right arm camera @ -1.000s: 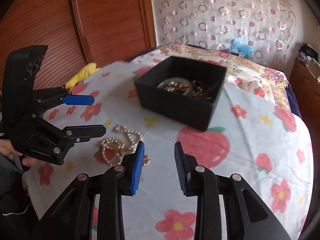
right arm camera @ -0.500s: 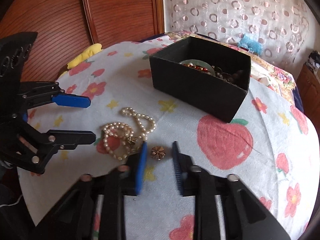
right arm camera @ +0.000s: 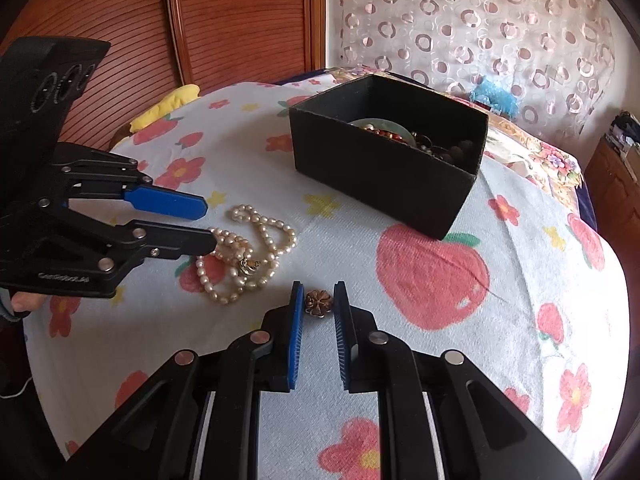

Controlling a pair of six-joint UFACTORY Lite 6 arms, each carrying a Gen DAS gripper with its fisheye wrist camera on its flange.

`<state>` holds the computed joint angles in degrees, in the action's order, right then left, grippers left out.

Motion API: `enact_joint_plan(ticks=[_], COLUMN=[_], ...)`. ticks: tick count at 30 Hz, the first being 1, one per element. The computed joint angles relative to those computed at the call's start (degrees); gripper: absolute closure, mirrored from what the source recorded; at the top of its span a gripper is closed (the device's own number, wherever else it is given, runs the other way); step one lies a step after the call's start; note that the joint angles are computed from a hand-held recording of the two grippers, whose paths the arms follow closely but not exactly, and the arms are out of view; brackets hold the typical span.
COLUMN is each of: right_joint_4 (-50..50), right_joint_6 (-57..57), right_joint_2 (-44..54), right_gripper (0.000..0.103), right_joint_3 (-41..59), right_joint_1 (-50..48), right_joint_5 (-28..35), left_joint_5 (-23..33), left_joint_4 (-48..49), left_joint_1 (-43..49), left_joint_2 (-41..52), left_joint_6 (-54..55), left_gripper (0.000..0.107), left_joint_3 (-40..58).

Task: Organize jewelry
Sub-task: 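Close the right gripper on the gold flower brooch while left grasps the pearl necklace, then drop the brooch into the box with right while left lowers the pearl necklace in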

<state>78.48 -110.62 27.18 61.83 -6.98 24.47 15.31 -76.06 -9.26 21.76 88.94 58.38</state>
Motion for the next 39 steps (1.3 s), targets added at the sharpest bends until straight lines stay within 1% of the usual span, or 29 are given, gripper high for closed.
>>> enact_joint_plan(ticks=[2,5,9,12,14,15,16,18,19,21,25,31,39], right_joint_4=[0.0,0.0,-0.1,-0.2,-0.2,-0.1,-0.1,-0.1,-0.2,-0.1,-0.2,-0.3,0.3], right_joint_6=[0.2,0.1,0.2,0.3,0.3,0.3,0.3,0.2,0.4,0.2,0.5,0.5,-0.2], right_joint_2=[0.1,0.1,0.1,0.1,0.1,0.1,0.1,0.1,0.1,0.0,0.1,0.1,0.0], right_gripper=[0.086,0.086,0.086,0.086,0.086,0.086,0.086,0.086,0.086,0.086,0.086,0.086,0.086], right_joint_3=[0.1,0.1,0.1,0.1,0.1,0.1,0.1,0.0,0.2,0.0,0.2,0.2,0.0], right_joint_1=[0.1,0.0,0.0,0.0,0.0,0.0,0.0,0.1,0.0,0.1,0.1,0.0,0.4], right_joint_5=[0.1,0.0,0.1,0.2,0.2,0.1,0.1,0.1,0.2,0.1,0.2,0.3,-0.4], left_joint_5=[-0.2,-2.8,-0.1,0.8,2.5,2.9,4.1,8.8,8.6,6.5,5.5,5.7,5.6], left_joint_4=[1.4,3.1,6.4,6.0,7.0,7.1,7.1,7.8,7.3,7.5,8.9,7.7,3.6], left_joint_1=[0.3,0.5,2.3,2.4,2.9,3.0,3.4,4.5,4.4,3.6,3.6,5.1,5.2], left_joint_2=[0.3,0.2,1.4,2.4,3.7,4.0,4.4,5.8,5.7,4.6,4.1,3.4,-5.8], left_joint_6=[-1.4,-3.0,-6.1,-6.1,-7.8,-8.0,-8.1,-9.4,-9.4,-9.3,-10.0,-8.6,-4.5], left_gripper=[0.077,0.077,0.077,0.077,0.078,0.08,0.086,0.098,0.1,0.103,0.103,0.103,0.103], left_joint_3=[0.6,0.9,2.7,3.8,5.6,6.0,6.5,8.2,8.1,7.0,6.7,6.5,1.5])
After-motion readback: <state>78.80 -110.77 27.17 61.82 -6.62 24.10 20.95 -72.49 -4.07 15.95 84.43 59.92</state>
